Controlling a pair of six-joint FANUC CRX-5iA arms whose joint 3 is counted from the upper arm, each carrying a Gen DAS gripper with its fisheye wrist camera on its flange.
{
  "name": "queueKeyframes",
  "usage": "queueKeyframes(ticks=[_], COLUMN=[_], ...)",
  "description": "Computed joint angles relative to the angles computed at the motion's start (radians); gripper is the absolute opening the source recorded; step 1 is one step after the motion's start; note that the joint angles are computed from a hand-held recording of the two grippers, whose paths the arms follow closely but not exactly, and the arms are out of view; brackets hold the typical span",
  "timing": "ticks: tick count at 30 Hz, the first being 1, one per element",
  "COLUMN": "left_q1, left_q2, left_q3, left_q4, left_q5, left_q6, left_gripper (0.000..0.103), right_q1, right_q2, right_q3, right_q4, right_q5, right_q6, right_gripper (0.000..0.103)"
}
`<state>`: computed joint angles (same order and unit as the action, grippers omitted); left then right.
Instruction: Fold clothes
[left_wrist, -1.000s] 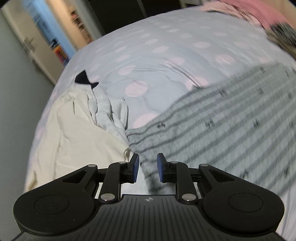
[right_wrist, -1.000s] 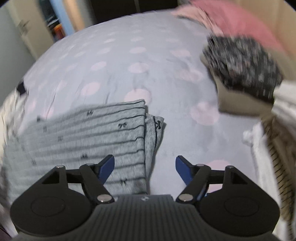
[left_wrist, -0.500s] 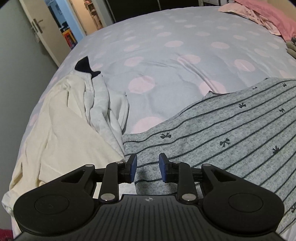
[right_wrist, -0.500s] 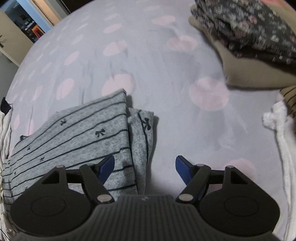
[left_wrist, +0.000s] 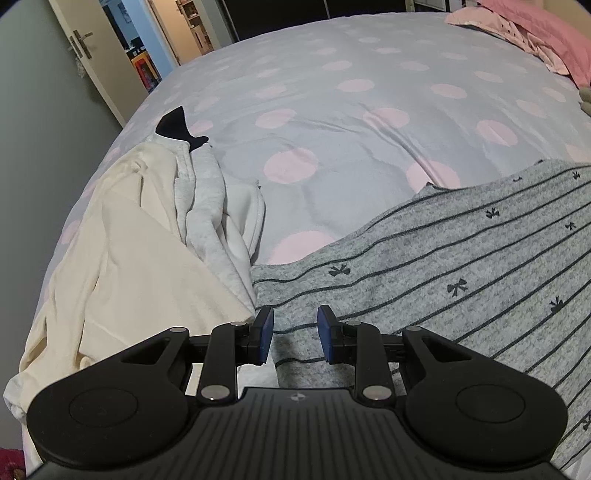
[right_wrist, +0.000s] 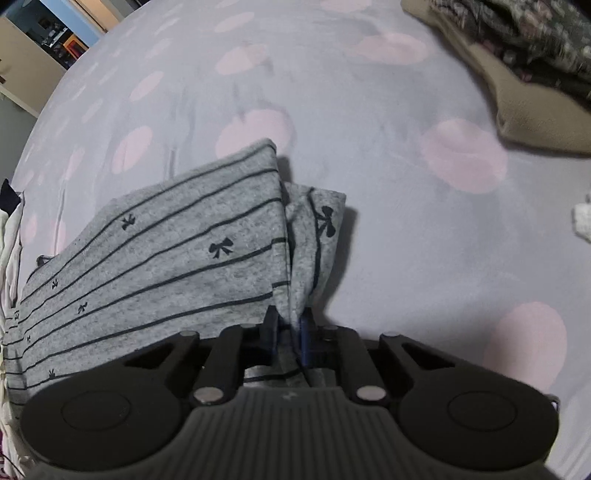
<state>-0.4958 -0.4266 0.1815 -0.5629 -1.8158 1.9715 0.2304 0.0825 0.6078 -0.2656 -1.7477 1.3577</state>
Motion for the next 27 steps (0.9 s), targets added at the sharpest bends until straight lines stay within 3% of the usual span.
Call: queueKeyframes(ticks=[6,11,21,27], left_q1=[-0.045,-0.080,-0.098,-0.004], left_q2=[-0.003,-0.013,-0.061,-0.121], left_q3=[0.018,0.029,0.035,-0.001], left_q4=[-0.029,-0.041,-0.015,0.063], left_q5=[0.000,0.009,0.047,0.080], left_q6=[0.032,0.053,0.074,0.037], left_gripper=[0.024,0.024,0.024,0.022], right_q1=[-0.026,0.008,0.170,0.279], right_q2=[0.004,0.017,0.019,0.041], right_q3=[0.126,0.224,0.328,0.393], right_q4=[-0.113,-0.153,-0.232,-0.295], right_q5=[-0.060,-0.133,-0.139,-0.115], right_q6=[-0.032,-0.107,-0.247,-0.314], right_gripper=[0.010,0.010,0.010,0.010])
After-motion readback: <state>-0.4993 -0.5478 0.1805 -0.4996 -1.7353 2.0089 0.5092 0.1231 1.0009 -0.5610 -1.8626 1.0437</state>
